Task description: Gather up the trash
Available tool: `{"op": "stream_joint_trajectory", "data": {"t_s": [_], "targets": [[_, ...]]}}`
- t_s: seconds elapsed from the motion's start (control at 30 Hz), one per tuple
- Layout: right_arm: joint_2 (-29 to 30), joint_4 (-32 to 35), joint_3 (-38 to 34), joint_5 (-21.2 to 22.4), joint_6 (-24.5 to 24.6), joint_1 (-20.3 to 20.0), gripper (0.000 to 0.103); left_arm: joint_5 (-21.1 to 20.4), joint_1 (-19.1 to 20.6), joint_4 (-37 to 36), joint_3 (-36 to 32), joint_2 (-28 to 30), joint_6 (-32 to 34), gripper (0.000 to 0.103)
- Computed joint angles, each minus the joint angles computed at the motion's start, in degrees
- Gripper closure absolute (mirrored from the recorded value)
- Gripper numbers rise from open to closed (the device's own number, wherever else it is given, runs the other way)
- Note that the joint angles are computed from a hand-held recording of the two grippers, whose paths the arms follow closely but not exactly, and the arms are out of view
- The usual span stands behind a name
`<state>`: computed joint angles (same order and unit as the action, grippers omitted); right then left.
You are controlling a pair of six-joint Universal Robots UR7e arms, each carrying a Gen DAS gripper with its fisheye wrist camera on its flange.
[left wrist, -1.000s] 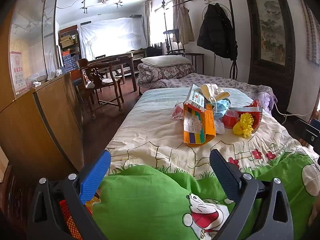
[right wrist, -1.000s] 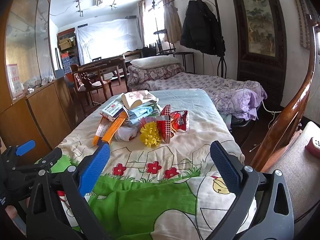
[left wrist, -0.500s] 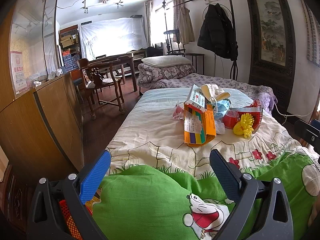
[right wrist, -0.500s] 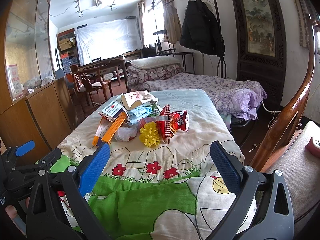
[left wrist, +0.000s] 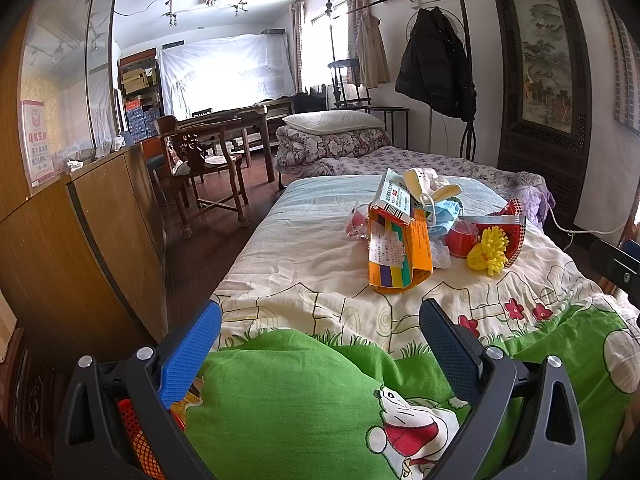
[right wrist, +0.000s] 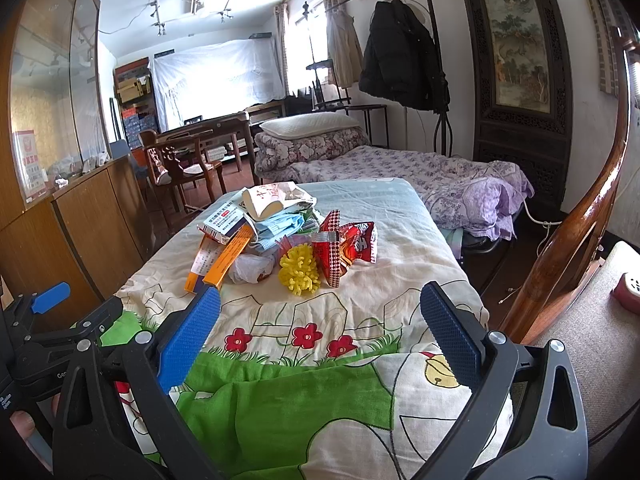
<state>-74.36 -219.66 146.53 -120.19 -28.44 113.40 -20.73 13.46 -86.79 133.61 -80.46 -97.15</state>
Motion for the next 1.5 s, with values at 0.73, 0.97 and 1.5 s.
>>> {"op": "stream_joint_trajectory", "data": {"t_s": [0.73, 0.97, 1.5], "targets": [[-0.91, 0.07, 0.33, 1.73, 0.69, -0.91, 0.007, -0.16, 0.05, -2.62, 0.92, -1.04, 1.27, 0.006], [-3.91, 3.03, 0.94, 6.04, 3.91, -3.54, 0.007, -2.32, 1.84, -18.83, 4.59, -4.87, 13.48, 0.006], [-6.76, 13.68, -2.83, 13.08, 15.25, -9.90, 0.007, -11.56, 15.96, -58.50, -1.93, 8.27, 52.01, 0.006]]}}
